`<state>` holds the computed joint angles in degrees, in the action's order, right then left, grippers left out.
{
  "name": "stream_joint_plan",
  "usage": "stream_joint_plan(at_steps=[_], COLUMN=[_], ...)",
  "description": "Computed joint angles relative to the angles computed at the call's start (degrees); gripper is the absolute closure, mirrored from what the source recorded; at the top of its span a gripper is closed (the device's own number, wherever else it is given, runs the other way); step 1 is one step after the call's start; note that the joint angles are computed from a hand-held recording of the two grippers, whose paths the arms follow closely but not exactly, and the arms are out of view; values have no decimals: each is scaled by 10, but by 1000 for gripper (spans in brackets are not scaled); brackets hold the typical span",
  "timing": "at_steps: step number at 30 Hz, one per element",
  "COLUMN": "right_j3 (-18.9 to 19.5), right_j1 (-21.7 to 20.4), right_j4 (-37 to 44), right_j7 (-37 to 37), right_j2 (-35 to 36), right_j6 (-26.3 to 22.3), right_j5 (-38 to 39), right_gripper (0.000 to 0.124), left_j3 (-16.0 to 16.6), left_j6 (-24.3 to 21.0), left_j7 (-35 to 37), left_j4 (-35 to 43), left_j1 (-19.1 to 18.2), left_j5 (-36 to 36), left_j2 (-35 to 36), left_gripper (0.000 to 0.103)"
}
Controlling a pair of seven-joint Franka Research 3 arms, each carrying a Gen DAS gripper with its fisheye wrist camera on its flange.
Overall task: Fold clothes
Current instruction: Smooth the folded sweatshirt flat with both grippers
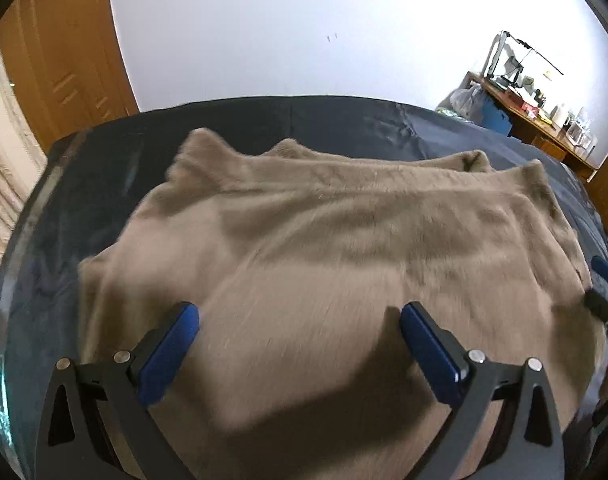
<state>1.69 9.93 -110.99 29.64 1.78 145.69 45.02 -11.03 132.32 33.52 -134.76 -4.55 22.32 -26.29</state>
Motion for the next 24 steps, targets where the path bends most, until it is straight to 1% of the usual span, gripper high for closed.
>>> stream_joint_plan(at_steps=[2, 4, 5, 7, 8, 11, 12, 16, 20, 24], right_j3=[-10, -17, -17, -14, -13, -17, -19, -15, -25, -22], right_j1=[-10, -14, -13, -8, -5, -2, -2, 5, -1, 1], right_j4=[-20, -34, -40, -71, -84, -90, -89, -102, -111, -114], right_j7=[-24, -23, -20, -26, -30, -26, -27, -49, -54, -39], right_j2=[-26, -39, -41, -56, -61, -59, -58, -61, -74, -74], right_j6=[-39, -83, -90, -70, -56, -57, -61, -37, -41, -27], right_j5=[34, 36, 30, 7, -4, -12, -12, -20, -22, -30], right_gripper=[37, 37, 37, 37, 37, 37, 37, 36, 35, 34], left_j3=[-6, -18, -25, -25, -20, -7, -12, -28, -23, -37], left_j6=[-8, -18, -26, -31, -28, -5, -2, -12, -16, -39], left_j7=[-7, -17, -24, -30, -32, -36, -37, -50, -60, -74], left_j4=[-23, -44, -52, -71, -75, -97, -102, -111, -110, -107], left_j1=[-4, -9, -11, -12, -14, -10, -6, -4, -7, -13], left_j5=[2, 9, 15, 25, 22, 22, 30, 47, 39, 42], left_j2=[-23, -44, -55, -75, -80, -89, -92, -106, -110, -124], left_gripper=[1, 1, 1, 1, 1, 0, 0, 0, 0, 0])
